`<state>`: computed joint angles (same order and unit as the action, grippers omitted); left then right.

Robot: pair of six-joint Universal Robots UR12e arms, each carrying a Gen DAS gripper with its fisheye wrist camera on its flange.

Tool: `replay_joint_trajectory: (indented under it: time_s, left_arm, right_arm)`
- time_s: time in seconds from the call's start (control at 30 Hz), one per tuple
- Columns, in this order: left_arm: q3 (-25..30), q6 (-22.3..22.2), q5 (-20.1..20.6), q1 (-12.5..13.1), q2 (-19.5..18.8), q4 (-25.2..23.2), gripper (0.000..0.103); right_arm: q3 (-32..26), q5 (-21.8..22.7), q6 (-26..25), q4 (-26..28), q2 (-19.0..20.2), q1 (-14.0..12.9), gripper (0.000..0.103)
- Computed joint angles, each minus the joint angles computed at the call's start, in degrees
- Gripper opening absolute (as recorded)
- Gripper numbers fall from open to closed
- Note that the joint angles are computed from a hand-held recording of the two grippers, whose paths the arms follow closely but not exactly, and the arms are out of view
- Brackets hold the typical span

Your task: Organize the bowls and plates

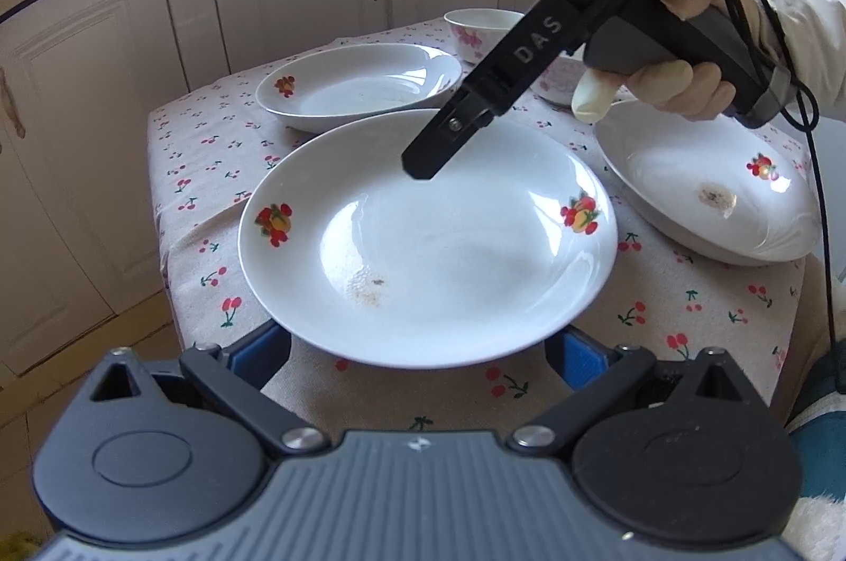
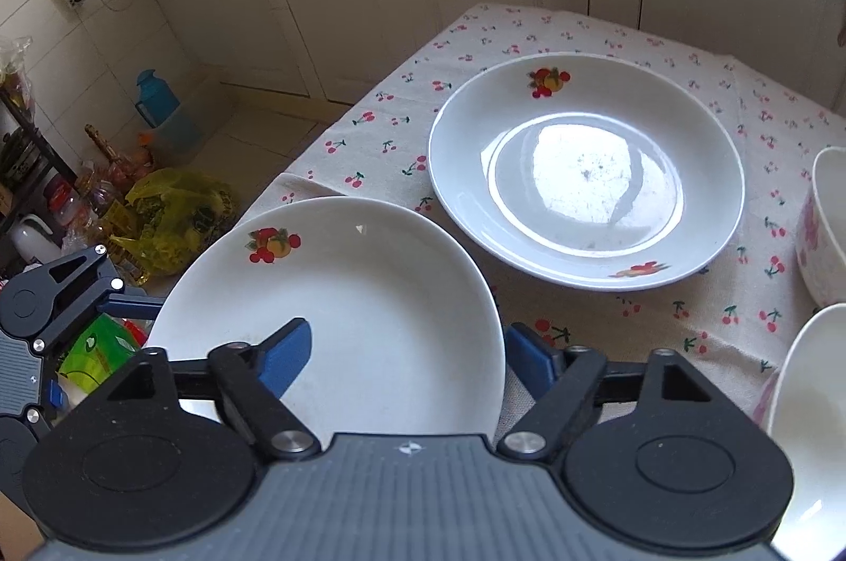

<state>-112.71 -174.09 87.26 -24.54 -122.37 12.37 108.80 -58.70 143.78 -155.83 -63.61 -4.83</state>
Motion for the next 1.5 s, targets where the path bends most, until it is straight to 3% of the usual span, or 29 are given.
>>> replay_joint_trajectory:
  time_s: [0.23, 0.5, 0.9, 1.0, 1.2, 1.5]
  left_arm:
    - [-2.08, -4.91, 3.46, -1.48, 2.03, 1.01, 0.102]
    - [-3.03, -9.89, 9.76, -5.63, 2.99, 6.27, 0.102]
    - [-0.36, -14.31, 10.9, -10.34, 0.48, 6.41, 0.102]
    - [0.52, -14.4, 10.95, -11.07, -0.13, 5.92, 0.102]
    - [2.62, -10.28, 9.7, -11.88, -1.2, 1.74, 0.102]
    - [4.67, -7.74, 6.87, -11.64, -2.61, -2.51, 0.102]
  right_arm:
    - [3.7, 1.92, -0.09, -4.69, -3.02, -1.66, 0.098]
    - [11.82, 3.12, 1.73, -16.15, -7.61, -5.07, 0.103]
    - [23.67, 3.95, 5.0, -31.26, -11.82, -12.63, 0.103]
    - [25.38, 3.54, 6.82, -33.13, -12.02, -14.25, 0.103]
    - [27.81, 2.33, 7.57, -36.28, -11.63, -16.69, 0.103]
    - [27.81, 2.12, 7.58, -34.17, -10.84, -17.82, 0.103]
